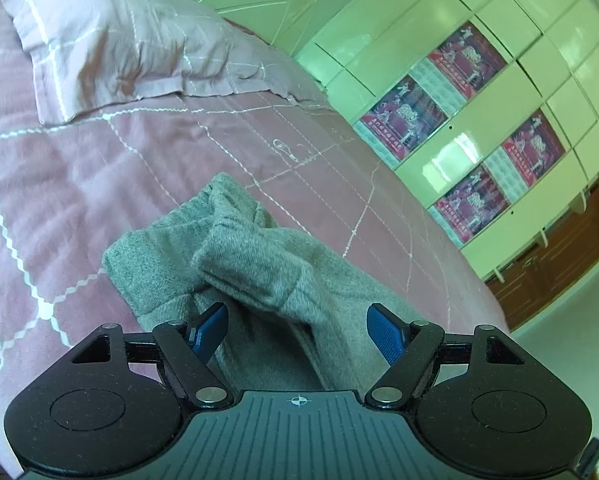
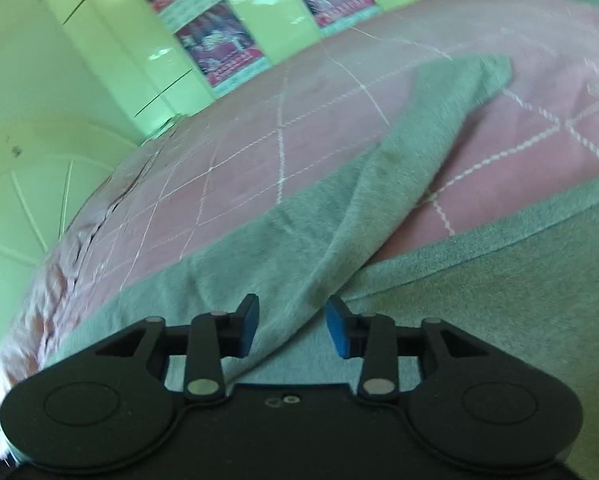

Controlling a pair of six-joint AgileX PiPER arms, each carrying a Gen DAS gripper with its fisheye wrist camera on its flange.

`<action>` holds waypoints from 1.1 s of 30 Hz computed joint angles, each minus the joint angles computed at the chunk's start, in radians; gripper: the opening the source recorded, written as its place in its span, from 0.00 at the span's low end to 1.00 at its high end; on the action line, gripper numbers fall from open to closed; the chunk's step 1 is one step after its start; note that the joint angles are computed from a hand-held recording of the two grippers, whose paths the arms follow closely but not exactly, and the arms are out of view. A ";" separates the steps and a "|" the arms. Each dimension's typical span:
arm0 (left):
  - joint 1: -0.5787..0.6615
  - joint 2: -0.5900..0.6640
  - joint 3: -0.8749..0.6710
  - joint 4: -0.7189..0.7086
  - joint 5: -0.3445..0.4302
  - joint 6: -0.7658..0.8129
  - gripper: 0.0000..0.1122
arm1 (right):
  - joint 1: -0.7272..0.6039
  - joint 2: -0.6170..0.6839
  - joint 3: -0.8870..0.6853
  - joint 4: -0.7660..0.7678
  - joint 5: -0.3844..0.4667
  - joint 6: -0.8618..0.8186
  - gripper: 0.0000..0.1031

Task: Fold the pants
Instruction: 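Lift the cuffs with both tools and fold them over onto the waistband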

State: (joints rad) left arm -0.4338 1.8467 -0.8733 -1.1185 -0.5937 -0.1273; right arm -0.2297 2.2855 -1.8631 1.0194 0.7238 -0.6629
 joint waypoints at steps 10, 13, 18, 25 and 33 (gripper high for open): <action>0.219 0.055 -0.034 0.605 0.087 -0.456 0.18 | -0.043 0.057 -0.132 0.076 0.090 -0.047 0.00; 0.292 0.004 0.033 0.887 -0.130 -0.639 0.18 | -0.106 -0.142 0.105 0.307 0.103 -0.347 0.00; 0.389 -0.028 0.049 1.129 0.117 -0.729 0.18 | -0.202 -0.298 0.450 0.326 0.196 -0.589 0.00; 0.388 0.070 0.071 1.165 0.094 -0.841 0.18 | -0.167 -0.235 0.495 0.185 0.101 -0.397 0.00; 0.399 0.079 0.064 1.207 0.045 -0.859 0.18 | -0.182 -0.251 0.480 0.214 0.124 -0.360 0.00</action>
